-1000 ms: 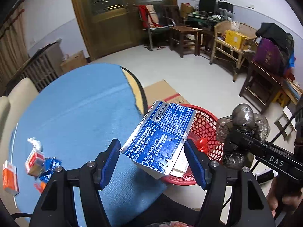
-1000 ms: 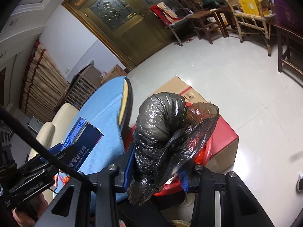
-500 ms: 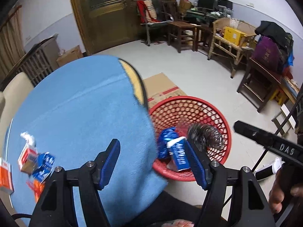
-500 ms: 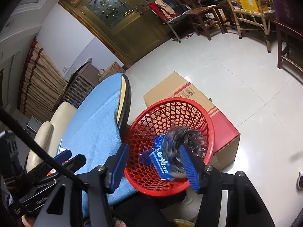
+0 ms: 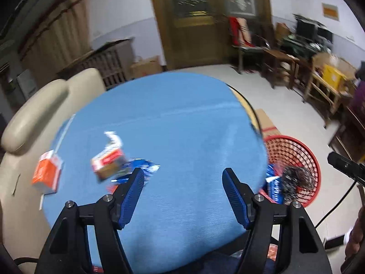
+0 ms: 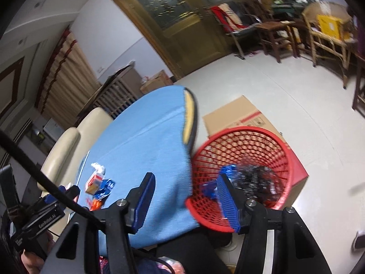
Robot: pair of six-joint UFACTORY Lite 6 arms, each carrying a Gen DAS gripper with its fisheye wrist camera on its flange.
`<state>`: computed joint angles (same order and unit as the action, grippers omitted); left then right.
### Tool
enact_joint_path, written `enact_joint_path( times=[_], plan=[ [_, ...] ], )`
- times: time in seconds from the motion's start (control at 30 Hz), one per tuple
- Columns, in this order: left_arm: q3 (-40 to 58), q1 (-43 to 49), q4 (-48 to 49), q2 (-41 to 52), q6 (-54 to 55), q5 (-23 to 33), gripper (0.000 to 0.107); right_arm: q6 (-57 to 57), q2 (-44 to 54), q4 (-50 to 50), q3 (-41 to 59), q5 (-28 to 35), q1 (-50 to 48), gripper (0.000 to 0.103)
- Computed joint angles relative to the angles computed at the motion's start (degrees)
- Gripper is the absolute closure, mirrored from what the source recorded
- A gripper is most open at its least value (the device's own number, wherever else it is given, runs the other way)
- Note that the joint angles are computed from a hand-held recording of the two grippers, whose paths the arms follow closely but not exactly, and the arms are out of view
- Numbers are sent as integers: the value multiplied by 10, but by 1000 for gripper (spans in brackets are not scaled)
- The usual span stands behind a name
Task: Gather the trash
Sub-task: 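Open both tools over the red basket to drop the black bag and blue carton, then move both tools back over the table toward the remaining trash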
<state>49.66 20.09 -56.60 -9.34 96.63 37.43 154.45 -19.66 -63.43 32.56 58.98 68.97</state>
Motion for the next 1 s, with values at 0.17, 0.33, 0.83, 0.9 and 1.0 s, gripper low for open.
enact_joint_path(
  times=[0.17,0.33,0.83,0.9,1.0],
  plan=[
    [31,78,-26,23,48,35,35,-45,79,-13,84,-19,-11,43],
    [61,162,-44,90,116,35,34,-92,139,-12,149,-21,-10,43],
    [209,234,50,322,39,-71,34,-89,200,-46,163,-149,-77,43],
    [215,223,45,337,41,-77,34,-101,218,-44,175,-174,-92,43],
    [223,216,40,354,52,-78,34,-136,257,-39,207,-228,-127,43]
  ],
)
